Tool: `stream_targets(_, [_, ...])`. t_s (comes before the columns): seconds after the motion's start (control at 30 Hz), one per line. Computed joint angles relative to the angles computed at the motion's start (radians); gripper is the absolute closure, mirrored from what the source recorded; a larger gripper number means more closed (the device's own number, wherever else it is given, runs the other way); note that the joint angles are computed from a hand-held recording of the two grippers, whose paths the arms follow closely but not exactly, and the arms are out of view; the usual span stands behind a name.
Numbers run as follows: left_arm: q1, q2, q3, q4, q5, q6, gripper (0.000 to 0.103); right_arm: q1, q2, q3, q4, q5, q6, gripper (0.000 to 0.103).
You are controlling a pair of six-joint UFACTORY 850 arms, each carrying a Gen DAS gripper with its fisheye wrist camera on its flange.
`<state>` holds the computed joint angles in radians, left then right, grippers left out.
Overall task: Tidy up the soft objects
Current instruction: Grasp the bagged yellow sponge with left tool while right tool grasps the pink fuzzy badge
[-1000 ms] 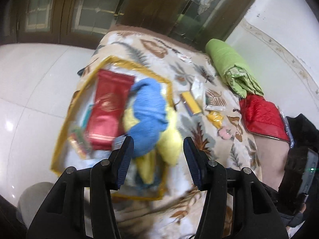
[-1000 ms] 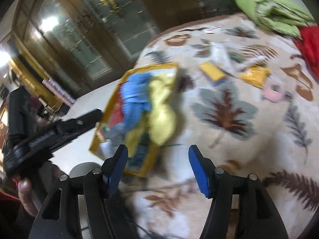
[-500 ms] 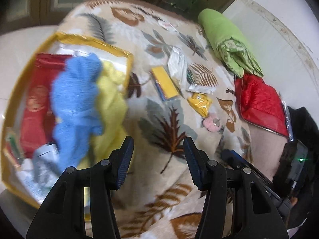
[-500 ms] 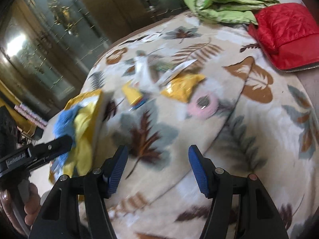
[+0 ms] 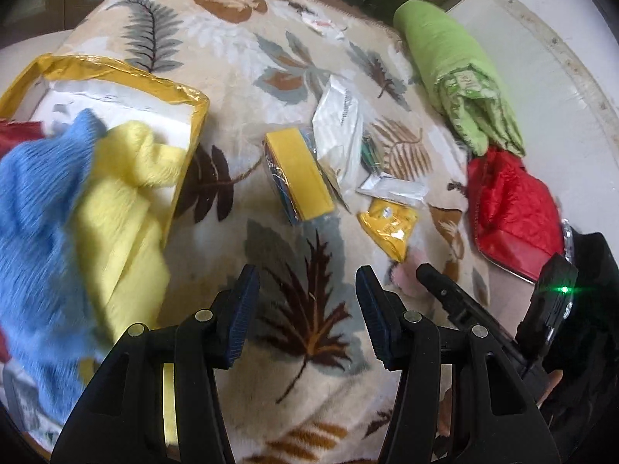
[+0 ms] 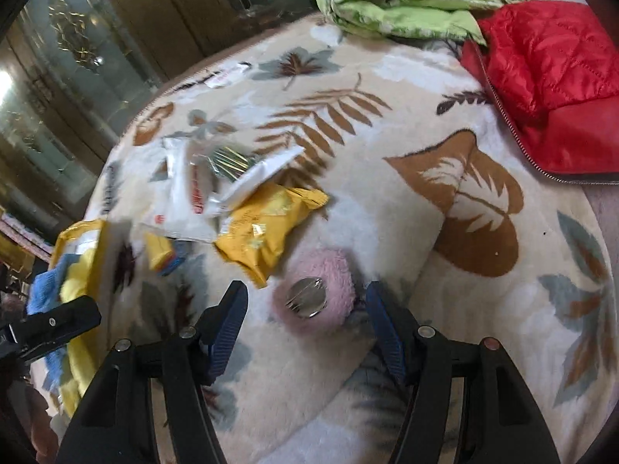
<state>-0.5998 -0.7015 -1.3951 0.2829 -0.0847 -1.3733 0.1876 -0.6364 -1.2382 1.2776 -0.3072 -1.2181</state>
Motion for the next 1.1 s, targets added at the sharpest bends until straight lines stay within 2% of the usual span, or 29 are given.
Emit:
stream_targets(0.1, [0.018, -0.044, -0.056, -0.243, -0.025, 0.241, 0.051, 0.015, -0.015, -0.007, -0.065, 0.042, 0.078, 0.04])
stream_targets(0.17, [0.027, -0.076, -0.101, -0.292, -0.055, 0.303, 0.051, 0.019, -0.017, 0.002, -0.041, 0.054, 0.065, 0.04])
stream_targets(0.23, [0.035, -0.116, -0.159, -0.247, -0.099, 0.281, 0.051, 0.018, -0.014, 0.012, 0.012, 0.06, 0.028, 0.041])
stream_targets(0.3, [0.041, -0.156, -0.222, -0.198, -0.154, 0.255, 0.051, 0.02, -0.008, 0.022, 0.05, 0.069, -0.003, 0.052])
stream_targets(0.37, [0.048, -0.203, -0.294, -0.22, -0.226, 0.277, 0.051, 0.022, -0.005, 0.024, 0.017, 0.079, 0.035, 0.059])
stream_targets(0.43, [0.052, -0.226, -0.324, -0.23, -0.245, 0.289, 0.051, 0.021, -0.005, 0.021, 0.007, 0.078, 0.049, 0.061])
stream_targets(0.57, [0.043, -0.264, -0.381, -0.03, -0.283, 0.109, 0.051, 0.029, -0.008, 0.016, -0.066, 0.089, 0.121, 0.064])
stream_targets(0.7, [0.042, -0.258, -0.365, 0.01, -0.265, 0.091, 0.051, 0.039, -0.005, 0.016, -0.131, 0.107, 0.176, 0.068])
stream_targets(0.77, [0.044, -0.245, -0.339, 0.019, -0.237, 0.089, 0.059, 0.039, -0.003, 0.016, -0.146, 0.099, 0.187, 0.07])
stream_targets(0.83, [0.047, -0.223, -0.295, 0.013, -0.199, 0.096, 0.071, 0.036, 0.005, 0.025, -0.109, 0.085, 0.151, 0.07])
stream_targets(0.93, [0.044, -0.187, -0.233, 0.032, -0.161, 0.081, 0.077, 0.038, 0.013, 0.042, -0.076, 0.078, 0.118, 0.071])
stream_targets(1.03, [0.032, -0.145, -0.169, 0.044, -0.128, 0.074, 0.079, 0.041, 0.025, 0.061, -0.03, 0.072, 0.074, 0.071])
stream_targets(1.1, [0.024, -0.116, -0.118, -0.06, -0.095, 0.175, 0.079, 0.042, 0.034, 0.074, -0.005, 0.068, 0.046, 0.071])
